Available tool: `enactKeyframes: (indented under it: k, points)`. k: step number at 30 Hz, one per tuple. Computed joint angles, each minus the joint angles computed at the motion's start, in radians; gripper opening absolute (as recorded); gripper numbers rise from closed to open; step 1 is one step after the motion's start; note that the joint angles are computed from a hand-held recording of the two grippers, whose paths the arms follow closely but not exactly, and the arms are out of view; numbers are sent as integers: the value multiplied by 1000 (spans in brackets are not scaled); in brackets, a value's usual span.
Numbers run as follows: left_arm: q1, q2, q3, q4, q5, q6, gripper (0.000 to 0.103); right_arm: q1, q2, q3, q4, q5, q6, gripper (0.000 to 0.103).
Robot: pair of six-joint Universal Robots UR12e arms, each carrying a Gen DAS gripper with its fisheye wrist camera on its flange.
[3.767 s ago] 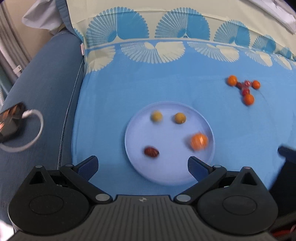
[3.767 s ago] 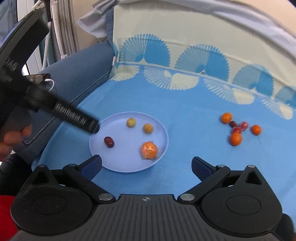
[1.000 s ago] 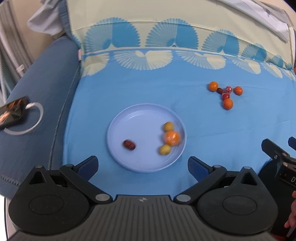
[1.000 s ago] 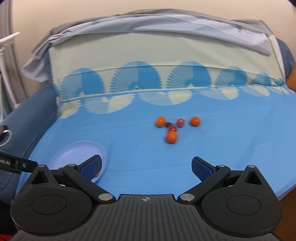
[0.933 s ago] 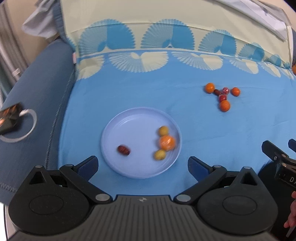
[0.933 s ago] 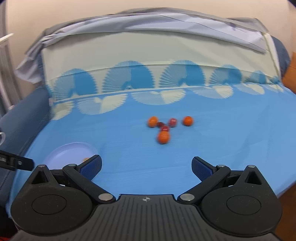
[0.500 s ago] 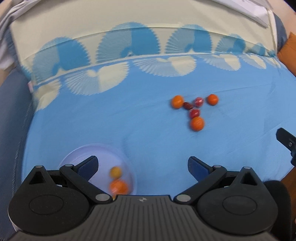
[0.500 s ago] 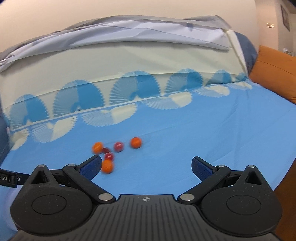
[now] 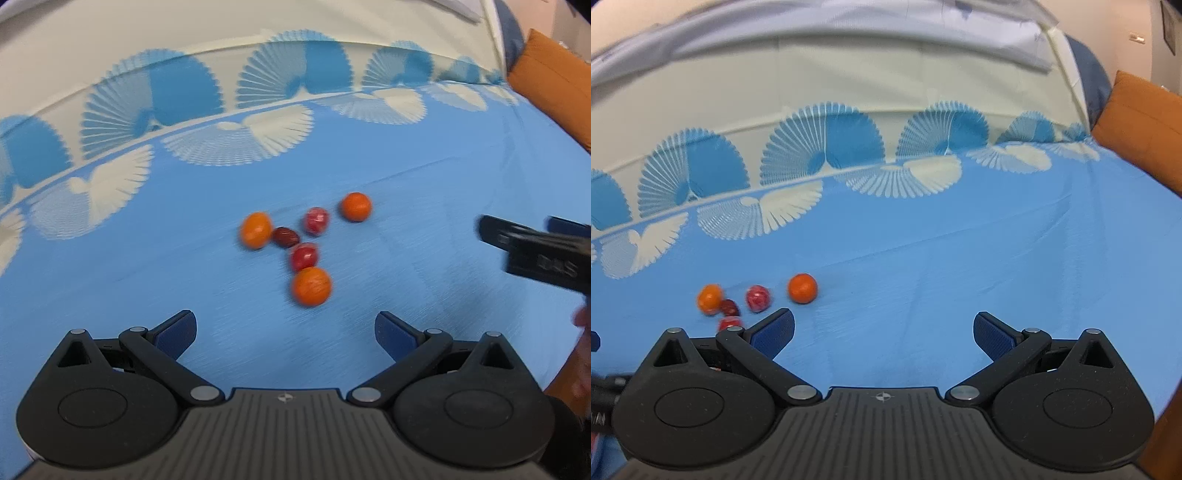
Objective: Organize fruits
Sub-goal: 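Grasp a tangerine with the left tool while the right tool grasps another tangerine, then carry both tangerines from the cluster over the light blue plate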
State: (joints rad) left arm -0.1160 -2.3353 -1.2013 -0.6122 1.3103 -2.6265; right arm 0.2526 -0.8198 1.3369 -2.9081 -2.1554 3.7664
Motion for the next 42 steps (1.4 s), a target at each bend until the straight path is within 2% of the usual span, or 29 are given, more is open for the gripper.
enactKeyframes:
  k: [4,8,12,18,21,22,23,24,25,26,27,28,32,35,37,39,42]
  points:
    - [-9,-36,41,-46,-8,13,103,-28,42,-50,19,71,-49,102]
    - [-16,-69,68,-38,3,19,103,-43,94,-112,38,128,-113,102]
    - [-19,-99,99,-25,11,3,103,-52,137,-178,88,183,-135,102]
    - [-21,-142,162,-65,30,-7,103,-54,214,-291,64,204,-266,102]
    - [-24,-169,215,-148,9,44,103,-69,253,-367,145,235,-278,102]
    - [-27,-175,221,-143,18,53,103,-73,263,-381,147,241,-283,102]
    - [-31,-178,214,-104,30,60,98,-72,273,-384,106,231,-294,102]
    - [-32,-176,200,-56,27,76,89,-74,276,-384,87,235,-314,91]
    - [-30,-174,198,-50,6,110,58,-73,278,-382,64,225,-343,58]
    - [-27,-173,205,-85,-25,146,39,-76,273,-371,38,242,-365,37]
    - [-25,-170,205,-97,-32,145,38,-80,262,-356,24,263,-353,35]
    - [-21,-163,194,-83,-47,124,38,-80,250,-342,24,253,-311,35]
    - [-7,-126,145,-55,-32,118,38,-68,197,-260,5,155,-198,35]
    - [9,-72,85,-32,-6,113,38,-51,135,-161,-35,121,-79,35]
    - [31,-28,42,-38,-19,96,39,-36,91,-99,-61,115,-23,35]
    - [50,14,-4,-21,-27,81,39,-13,52,-42,-123,84,49,35]
    - [81,87,-87,14,-40,75,39,21,11,7,-171,70,75,35]
